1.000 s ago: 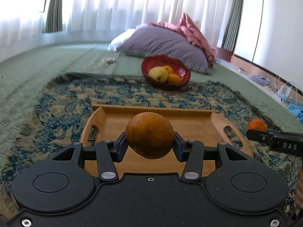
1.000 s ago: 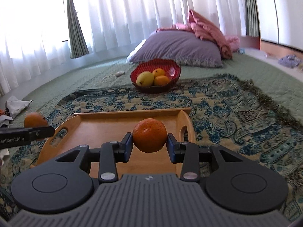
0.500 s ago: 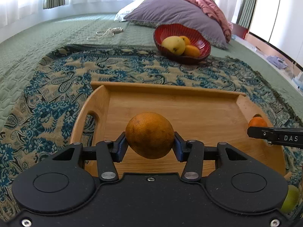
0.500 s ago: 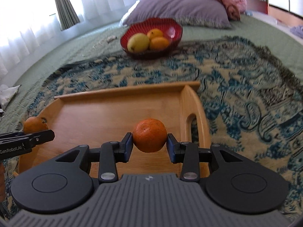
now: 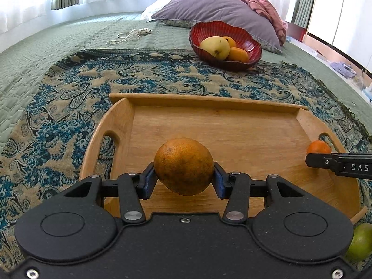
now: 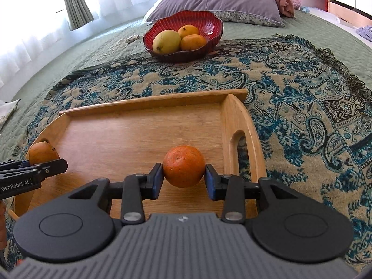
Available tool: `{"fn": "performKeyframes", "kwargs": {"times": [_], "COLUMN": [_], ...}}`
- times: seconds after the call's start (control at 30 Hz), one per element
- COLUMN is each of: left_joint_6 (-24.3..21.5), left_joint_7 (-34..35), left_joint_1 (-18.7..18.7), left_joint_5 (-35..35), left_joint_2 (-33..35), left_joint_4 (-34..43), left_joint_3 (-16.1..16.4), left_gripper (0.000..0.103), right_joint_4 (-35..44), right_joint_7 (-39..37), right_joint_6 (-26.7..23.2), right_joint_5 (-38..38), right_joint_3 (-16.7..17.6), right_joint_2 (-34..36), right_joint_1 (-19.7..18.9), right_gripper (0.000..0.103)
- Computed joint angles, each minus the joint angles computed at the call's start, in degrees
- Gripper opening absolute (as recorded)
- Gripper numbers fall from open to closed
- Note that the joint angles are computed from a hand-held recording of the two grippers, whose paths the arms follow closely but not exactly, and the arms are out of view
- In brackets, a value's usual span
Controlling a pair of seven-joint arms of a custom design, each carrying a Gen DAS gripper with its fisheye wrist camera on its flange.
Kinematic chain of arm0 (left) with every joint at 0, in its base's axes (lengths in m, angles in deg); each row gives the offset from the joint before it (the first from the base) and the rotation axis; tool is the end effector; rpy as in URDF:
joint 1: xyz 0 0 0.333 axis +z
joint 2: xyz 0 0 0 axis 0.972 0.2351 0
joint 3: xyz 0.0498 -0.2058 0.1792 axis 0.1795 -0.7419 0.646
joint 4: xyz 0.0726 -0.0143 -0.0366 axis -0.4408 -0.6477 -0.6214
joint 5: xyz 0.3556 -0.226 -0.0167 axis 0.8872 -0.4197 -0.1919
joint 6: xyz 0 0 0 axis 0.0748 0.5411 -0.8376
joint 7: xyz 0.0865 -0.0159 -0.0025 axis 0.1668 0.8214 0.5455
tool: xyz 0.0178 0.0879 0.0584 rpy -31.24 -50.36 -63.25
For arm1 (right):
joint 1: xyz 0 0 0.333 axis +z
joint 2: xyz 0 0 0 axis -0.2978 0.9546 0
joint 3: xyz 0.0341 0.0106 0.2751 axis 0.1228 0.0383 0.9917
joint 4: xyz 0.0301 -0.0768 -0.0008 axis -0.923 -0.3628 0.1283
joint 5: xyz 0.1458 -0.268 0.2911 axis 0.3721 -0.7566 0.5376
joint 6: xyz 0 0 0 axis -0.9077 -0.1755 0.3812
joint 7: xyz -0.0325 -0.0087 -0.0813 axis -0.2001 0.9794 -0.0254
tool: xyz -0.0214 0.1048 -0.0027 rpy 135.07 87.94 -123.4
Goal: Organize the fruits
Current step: 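Carry the large orange with the left tool over the tray while the right tool carries the tangerine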
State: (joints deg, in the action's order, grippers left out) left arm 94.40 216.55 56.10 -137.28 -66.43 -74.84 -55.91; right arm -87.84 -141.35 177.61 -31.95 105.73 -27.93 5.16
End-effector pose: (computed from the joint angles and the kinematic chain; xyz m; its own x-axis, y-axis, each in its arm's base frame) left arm 0.4795 -0.1366 0.3853 -0.5227 -0.8483 0.0845 -0.6311 0.3185 -0.7073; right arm 0.3601 0.3288 0.3754 -0.3841 -0.8966 -0.2203 -0.6142 0.4263 -0.6641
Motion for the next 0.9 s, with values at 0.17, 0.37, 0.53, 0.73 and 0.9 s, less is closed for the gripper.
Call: {"fn": "performKeyframes", "kwargs": {"times": [0.17, 0.37, 0.53, 0.73, 0.9], "left_joint_6": [0.53, 1.36, 1.95, 3.34, 3.95], "left_joint_7": [-0.27, -0.29, 0.79, 1.76, 0.71], "left_joint_1": [0.11, 0.11, -0.12, -0.59, -0.74], "left_joint_5": [0.16, 0.11, -0.31, 0.02, 1.65], "left_joint_2": [0.5, 1.09, 1.3, 1.42, 1.35], "left_joint_4": [-0.18, -0.06, -0.01, -0.32, -0.66], "left_joint_3": [-0.24, -0.26, -0.22, -0.45, -0.54], "left_gripper": [0.046, 0.046, 0.046, 0.047, 0.047], "right_joint_4": [0.39, 0.54, 0.73, 1.07, 1.3], "right_joint_7": [-0.64, -1.03, -1.33, -1.71, -2.04], "right_joint_6": [-0.08, -0.21, -0.47, -0.93, -1.13], "right_joint_5": [0.21, 0.24, 0.3, 0.38, 0.44], "right_joint_3": [-0.19, -0.38, -0.44, -0.54, -0.62], "right_joint_2": [0.74, 1.04, 1.21, 1.53, 1.76], "right_joint_1": [0.2, 0.48, 0.61, 0.85, 1.09], "right_gripper": [0.043, 0.043, 0.043, 0.044, 0.044]}}
